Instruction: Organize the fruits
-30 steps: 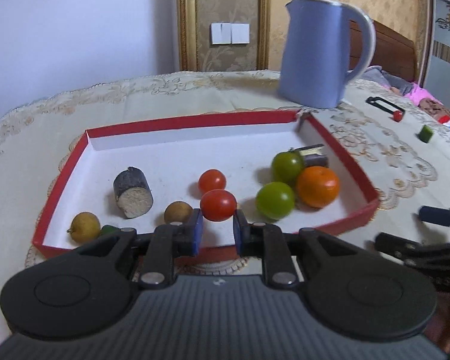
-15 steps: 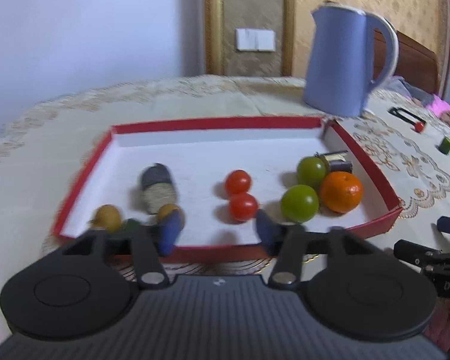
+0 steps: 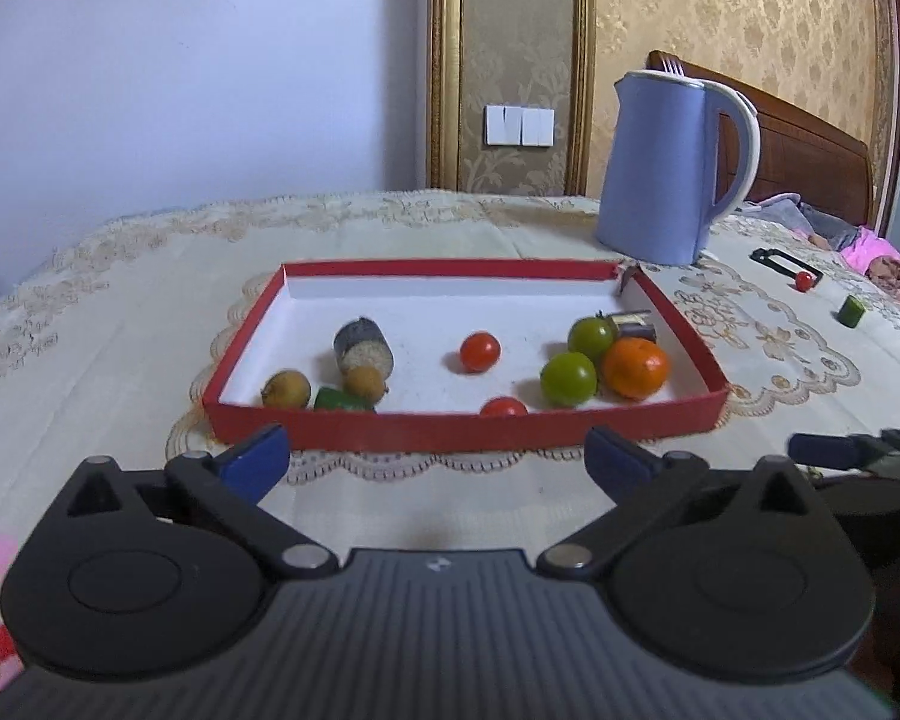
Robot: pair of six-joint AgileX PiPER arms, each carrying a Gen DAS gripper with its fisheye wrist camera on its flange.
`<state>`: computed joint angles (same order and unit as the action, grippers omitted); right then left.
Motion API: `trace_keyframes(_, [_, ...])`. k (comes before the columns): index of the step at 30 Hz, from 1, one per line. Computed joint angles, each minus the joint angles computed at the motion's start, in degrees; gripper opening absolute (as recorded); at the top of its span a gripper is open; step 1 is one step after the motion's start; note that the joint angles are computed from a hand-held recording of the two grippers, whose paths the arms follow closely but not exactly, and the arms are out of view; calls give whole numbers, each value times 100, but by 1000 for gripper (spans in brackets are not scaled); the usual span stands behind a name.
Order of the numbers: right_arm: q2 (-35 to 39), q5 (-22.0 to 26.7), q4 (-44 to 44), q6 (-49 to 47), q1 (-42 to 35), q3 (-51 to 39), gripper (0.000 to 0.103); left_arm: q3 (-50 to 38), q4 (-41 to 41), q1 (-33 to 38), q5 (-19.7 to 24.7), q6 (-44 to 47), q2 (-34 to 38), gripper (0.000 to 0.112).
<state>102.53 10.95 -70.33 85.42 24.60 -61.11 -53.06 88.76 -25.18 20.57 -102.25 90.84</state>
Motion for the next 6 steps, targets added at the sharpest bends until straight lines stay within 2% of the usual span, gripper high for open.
trace_keyframes(3, [71,46,634,-554,82,-111,93,82,-24,14,-54,-42,-49,103])
trace_keyframes(6, [100,208,339,-196,216,-147,93,230,520,-172,379,-567,-51,103])
